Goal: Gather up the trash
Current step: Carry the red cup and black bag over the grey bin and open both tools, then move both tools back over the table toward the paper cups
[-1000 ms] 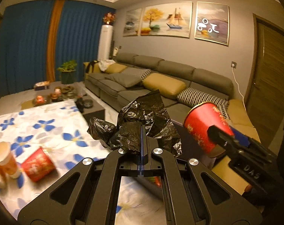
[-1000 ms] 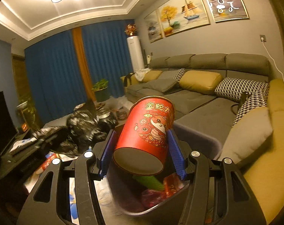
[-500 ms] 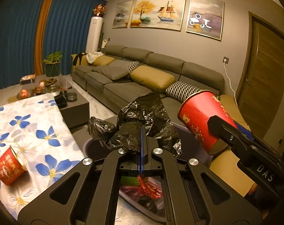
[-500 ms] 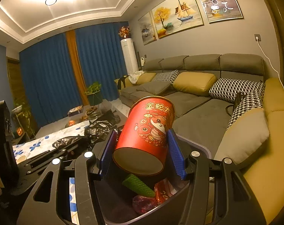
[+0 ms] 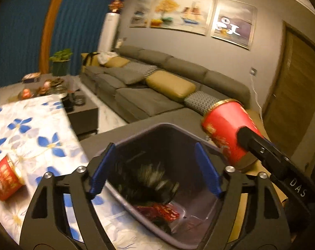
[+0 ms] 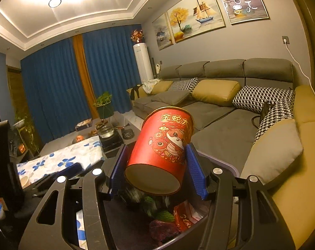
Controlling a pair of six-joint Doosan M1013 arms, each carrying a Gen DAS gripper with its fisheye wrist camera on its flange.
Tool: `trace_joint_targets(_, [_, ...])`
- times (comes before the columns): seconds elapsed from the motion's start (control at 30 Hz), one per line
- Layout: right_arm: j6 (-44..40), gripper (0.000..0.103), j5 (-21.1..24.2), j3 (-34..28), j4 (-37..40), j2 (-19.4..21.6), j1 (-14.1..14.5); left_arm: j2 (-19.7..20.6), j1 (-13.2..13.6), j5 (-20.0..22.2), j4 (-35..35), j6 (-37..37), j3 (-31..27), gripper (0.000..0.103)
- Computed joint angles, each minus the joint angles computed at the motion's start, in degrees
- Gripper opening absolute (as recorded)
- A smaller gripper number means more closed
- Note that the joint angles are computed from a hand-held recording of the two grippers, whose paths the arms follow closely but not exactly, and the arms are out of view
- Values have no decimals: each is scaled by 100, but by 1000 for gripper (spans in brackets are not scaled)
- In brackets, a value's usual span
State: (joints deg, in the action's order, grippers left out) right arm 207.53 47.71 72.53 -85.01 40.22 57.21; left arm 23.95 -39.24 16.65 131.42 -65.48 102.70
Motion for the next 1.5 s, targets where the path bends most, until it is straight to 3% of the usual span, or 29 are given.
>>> trace_joint_targets(0.07, [-35,57,5,-24,-18,18,0,-92,6,242,-192,28,140,89])
trace_joint_targets(0.23, [34,64,-15,-72,-139,53,-7,-345,-30,947,-1158,659,521,95])
trace_joint_targets(0.6, [-185,81,176,-228,-197,90,156,-894,-106,2153,-2542,1331,1332,96])
trace_joint_targets(0.9, [-583,84,-240,-631,-80,304,329,-1382,-73,2872,-3391,1611,2004,96])
trace_joint_targets(1.13, [-1425,84,-890,-1271,370,674,483,-1810,13,3363,-3957,1678,2568,96])
trace_joint_targets(1.5, [-3432,83,-1341,-2695,1855,1445,605,-2291,238,3745,-4215,1588,3088,96])
